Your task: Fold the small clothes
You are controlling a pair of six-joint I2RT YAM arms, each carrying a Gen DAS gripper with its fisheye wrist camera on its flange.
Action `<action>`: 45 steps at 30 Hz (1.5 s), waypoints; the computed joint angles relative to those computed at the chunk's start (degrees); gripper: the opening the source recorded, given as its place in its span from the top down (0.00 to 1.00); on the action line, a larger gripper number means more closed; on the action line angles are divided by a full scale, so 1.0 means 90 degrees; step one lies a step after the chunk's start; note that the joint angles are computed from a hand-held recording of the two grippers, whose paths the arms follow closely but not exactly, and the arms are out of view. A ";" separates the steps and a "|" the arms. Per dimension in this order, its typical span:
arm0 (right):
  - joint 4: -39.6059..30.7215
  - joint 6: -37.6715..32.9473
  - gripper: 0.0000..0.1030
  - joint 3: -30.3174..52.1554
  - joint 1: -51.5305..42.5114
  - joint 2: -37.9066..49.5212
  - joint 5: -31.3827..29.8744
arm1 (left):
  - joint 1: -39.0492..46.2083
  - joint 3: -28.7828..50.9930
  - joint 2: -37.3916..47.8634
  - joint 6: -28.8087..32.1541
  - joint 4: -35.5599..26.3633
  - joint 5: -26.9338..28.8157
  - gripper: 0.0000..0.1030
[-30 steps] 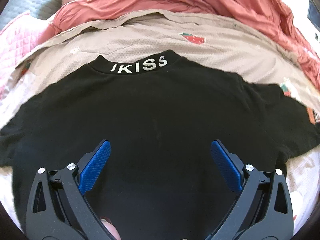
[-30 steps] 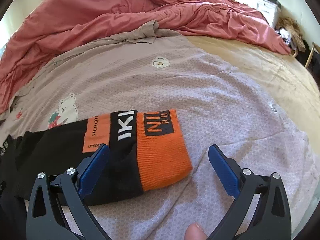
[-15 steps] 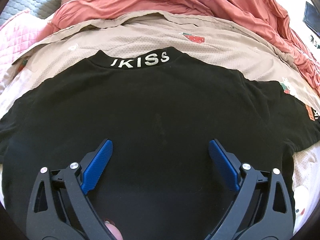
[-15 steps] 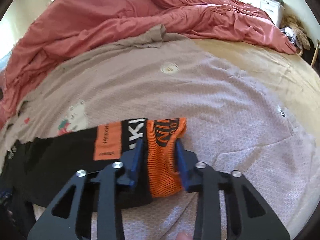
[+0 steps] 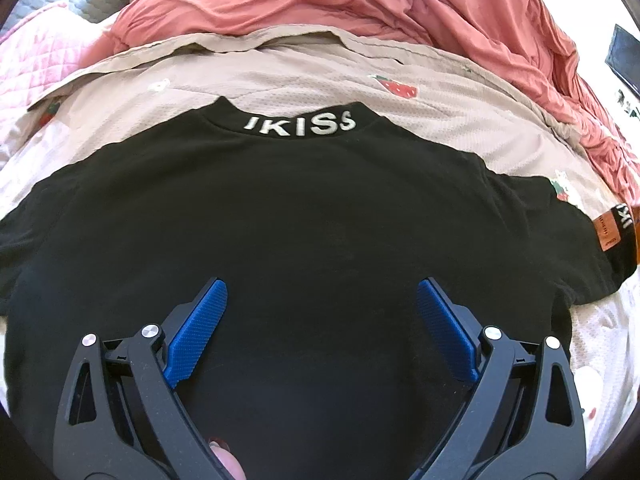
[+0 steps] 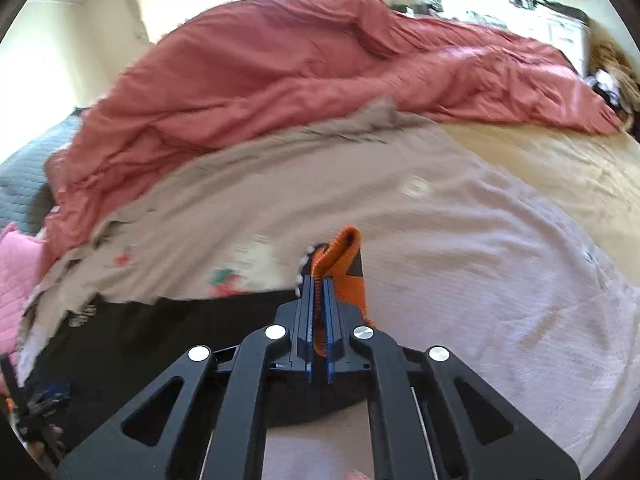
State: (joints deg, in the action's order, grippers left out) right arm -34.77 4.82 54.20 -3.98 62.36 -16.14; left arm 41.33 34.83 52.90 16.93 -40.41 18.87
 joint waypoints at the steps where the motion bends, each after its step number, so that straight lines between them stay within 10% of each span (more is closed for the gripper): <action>1: -0.0018 0.0062 0.96 0.0068 0.0253 -0.0056 0.0042 | 0.0106 0.0044 0.0016 0.0054 -0.0052 0.0072 0.13; 21: 0.0877 0.1866 0.99 0.1431 0.5559 0.2106 0.1104 | 0.2195 0.1062 0.1368 0.0777 -0.0547 0.1239 0.13; 25: 0.0433 0.0937 0.56 0.1125 0.5868 0.1701 0.2222 | 0.2175 0.1077 0.1428 0.0781 -0.0559 0.1234 0.13; 30: -0.0218 -0.0016 0.48 0.0478 0.6030 0.1310 0.2987 | 0.2044 0.1002 0.1271 0.0845 -0.0598 0.1213 0.13; 35: -0.0018 -0.0410 0.50 0.0058 0.6397 0.1722 0.3882 | 0.2053 0.1015 0.1145 0.0923 -0.0663 0.1218 0.12; 37: 0.0094 -0.0246 0.74 0.0178 0.6297 0.2004 0.4016 | 0.2138 0.1083 0.1134 0.0972 -0.0717 0.1285 0.09; 45: 0.0606 0.0757 0.82 0.0939 0.5870 0.1697 0.2087 | 0.3059 0.1879 0.1723 0.1097 -0.1046 0.1866 0.09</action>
